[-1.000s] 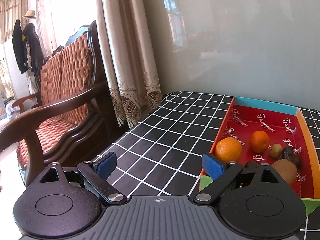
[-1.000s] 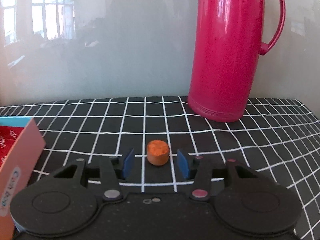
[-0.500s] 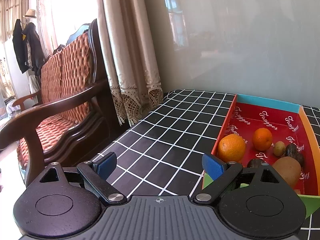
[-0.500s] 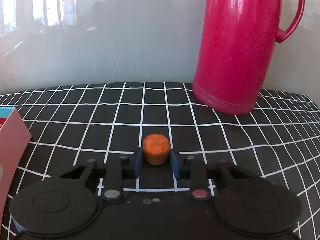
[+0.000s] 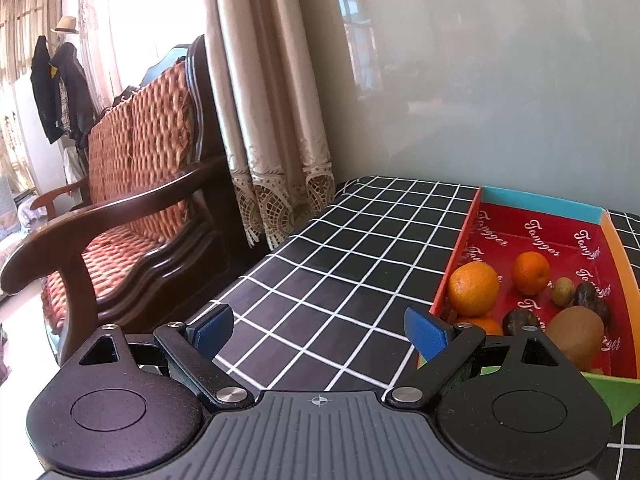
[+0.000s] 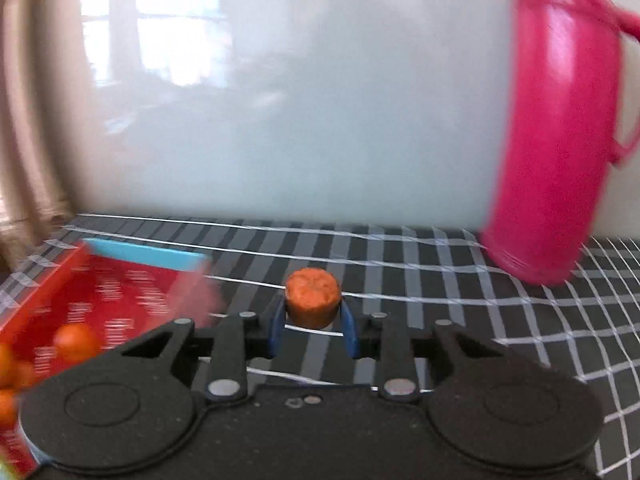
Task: Organize fruits
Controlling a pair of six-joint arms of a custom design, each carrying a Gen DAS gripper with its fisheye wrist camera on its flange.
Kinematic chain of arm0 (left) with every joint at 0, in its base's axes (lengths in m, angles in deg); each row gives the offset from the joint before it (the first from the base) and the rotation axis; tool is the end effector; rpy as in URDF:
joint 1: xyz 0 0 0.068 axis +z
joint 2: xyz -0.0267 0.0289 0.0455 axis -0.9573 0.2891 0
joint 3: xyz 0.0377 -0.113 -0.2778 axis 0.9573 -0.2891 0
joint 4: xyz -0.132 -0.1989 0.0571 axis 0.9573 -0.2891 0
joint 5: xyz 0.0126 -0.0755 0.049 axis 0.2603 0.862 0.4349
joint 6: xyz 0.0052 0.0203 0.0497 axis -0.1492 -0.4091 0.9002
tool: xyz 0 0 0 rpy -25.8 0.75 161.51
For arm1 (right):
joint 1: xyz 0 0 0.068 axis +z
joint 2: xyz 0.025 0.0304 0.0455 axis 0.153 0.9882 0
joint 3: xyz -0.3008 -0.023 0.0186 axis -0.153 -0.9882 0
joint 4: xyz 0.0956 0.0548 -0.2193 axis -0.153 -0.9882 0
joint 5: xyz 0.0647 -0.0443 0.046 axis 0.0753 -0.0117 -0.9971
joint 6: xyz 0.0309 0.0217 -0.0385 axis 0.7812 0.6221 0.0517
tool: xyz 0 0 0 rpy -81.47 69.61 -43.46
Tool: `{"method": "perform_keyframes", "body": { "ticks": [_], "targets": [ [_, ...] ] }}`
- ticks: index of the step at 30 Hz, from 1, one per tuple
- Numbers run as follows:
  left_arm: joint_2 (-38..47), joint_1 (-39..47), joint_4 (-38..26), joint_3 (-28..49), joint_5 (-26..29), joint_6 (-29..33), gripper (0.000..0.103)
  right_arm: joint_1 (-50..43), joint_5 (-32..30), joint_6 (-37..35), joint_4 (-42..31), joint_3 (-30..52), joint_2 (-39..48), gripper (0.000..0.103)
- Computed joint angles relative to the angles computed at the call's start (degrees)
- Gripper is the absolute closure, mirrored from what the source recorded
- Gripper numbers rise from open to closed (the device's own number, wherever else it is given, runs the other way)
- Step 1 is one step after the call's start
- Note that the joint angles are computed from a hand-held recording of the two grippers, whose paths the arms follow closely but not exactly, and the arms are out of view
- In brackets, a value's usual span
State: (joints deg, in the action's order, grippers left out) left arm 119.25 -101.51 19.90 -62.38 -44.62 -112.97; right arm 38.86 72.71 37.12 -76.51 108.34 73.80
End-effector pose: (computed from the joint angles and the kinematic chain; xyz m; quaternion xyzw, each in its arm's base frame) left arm 0.1184 -0.0345 0.1996 -0.1156 0.8580 0.1724 0.4698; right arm 0.2114 0.1046 0.2041 0.0213 0.8803 0.0037 0.4739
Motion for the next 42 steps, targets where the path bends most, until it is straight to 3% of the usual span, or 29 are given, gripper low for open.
{"method": "perform_keyframes", "body": {
  "ticks": [11,18,25,30,35,42],
  "targets": [
    [-10.32,6.57,-9.74,1.01,3.75,2.77,0.011,16.61,-4.71,2.89,-4.02,9.39,6.97,0.075],
    [-13.97,10.06,-12.55,1.14,5.59,5.16,0.011,19.47,-4.13,4.37,-3.51,11.49,11.79,0.074],
    [-14.09,8.86,-13.98,2.16,4.83,4.49,0.011,20.09,-3.15,5.18,-3.62,9.47,9.32,0.073],
    [-11.29,1.29,-16.50,3.85,0.88,-1.41,0.011,20.14,-1.85,6.24,-4.72,7.72,6.11,0.072],
    [-5.51,-11.50,-21.64,7.14,-5.20,-12.09,0.011,19.96,1.06,7.83,-8.46,4.77,-0.75,0.071],
    [4.88,-26.32,-29.08,13.74,-8.15,-26.67,0.010,20.53,6.54,13.29,-20.33,0.63,-14.61,0.070]
  ]
}}
